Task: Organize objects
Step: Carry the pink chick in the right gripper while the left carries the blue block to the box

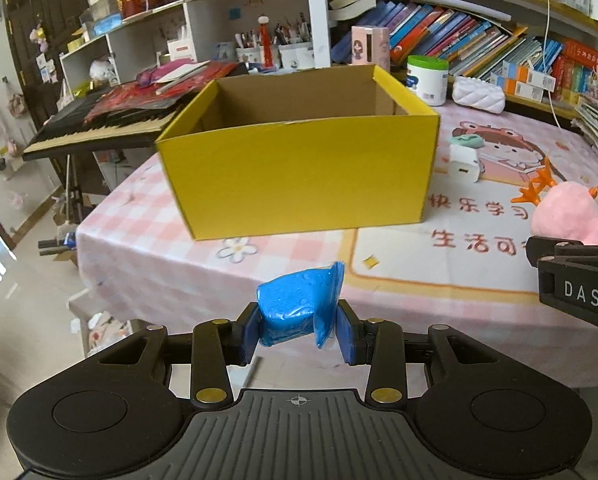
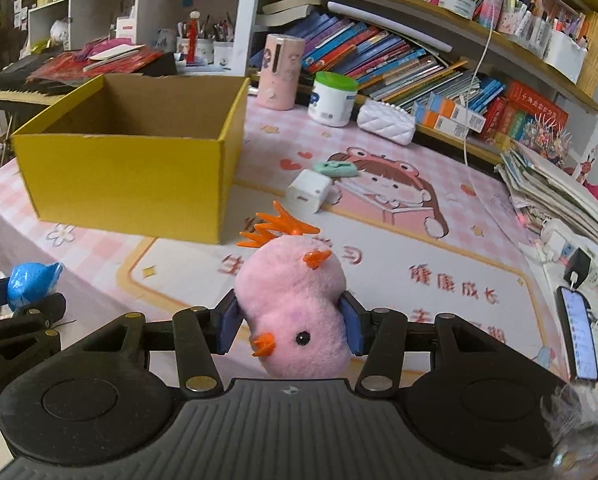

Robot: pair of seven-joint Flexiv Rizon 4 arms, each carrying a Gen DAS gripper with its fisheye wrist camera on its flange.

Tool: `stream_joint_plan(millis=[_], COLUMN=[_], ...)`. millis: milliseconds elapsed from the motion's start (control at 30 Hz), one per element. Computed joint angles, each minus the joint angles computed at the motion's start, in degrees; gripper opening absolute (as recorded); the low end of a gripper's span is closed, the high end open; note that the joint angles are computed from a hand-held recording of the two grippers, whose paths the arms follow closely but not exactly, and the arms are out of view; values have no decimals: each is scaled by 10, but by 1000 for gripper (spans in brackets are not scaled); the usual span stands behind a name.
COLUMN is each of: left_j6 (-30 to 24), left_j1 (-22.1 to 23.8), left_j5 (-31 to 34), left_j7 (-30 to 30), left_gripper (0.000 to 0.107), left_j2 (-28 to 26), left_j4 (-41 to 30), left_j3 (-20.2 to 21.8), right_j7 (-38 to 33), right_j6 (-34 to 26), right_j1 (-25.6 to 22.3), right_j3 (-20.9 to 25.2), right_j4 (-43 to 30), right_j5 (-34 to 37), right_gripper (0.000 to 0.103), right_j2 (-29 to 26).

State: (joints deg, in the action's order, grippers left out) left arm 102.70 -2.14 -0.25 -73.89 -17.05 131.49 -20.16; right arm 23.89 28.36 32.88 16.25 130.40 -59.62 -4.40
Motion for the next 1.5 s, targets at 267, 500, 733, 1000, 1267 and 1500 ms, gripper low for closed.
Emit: stream_joint_plan(millis=[267, 500, 733, 1000, 1267, 1500], left_j6=[19, 38, 60, 83, 88, 78], left_j1=[152, 284, 353, 351, 226, 83], left_j5=[43, 89, 129, 173, 162, 113], left_j7=[1, -33, -65, -95, -101, -83], left_gripper=[37, 37, 37, 37, 37, 37], left_j2=[18, 30, 36, 18, -17, -70], left_j4=[39, 61, 63, 24, -56, -151], left_j3=[-114, -212, -263, -268, -165, -57], right_j7=[20, 14, 18, 30, 40, 26], right_j6=[-11, -6, 9, 25, 80, 171], right_j1=[31, 50, 55, 40, -16, -87], right_j3=[2, -5, -12, -21, -46, -77], right_j4=[-40, -69, -80, -73, -76, -93], right_j5=[-2, -26, -49, -103, -215, -303], right_gripper=[48, 48, 48, 48, 48, 48], right_j2=[-35, -54, -57, -43, -28, -31])
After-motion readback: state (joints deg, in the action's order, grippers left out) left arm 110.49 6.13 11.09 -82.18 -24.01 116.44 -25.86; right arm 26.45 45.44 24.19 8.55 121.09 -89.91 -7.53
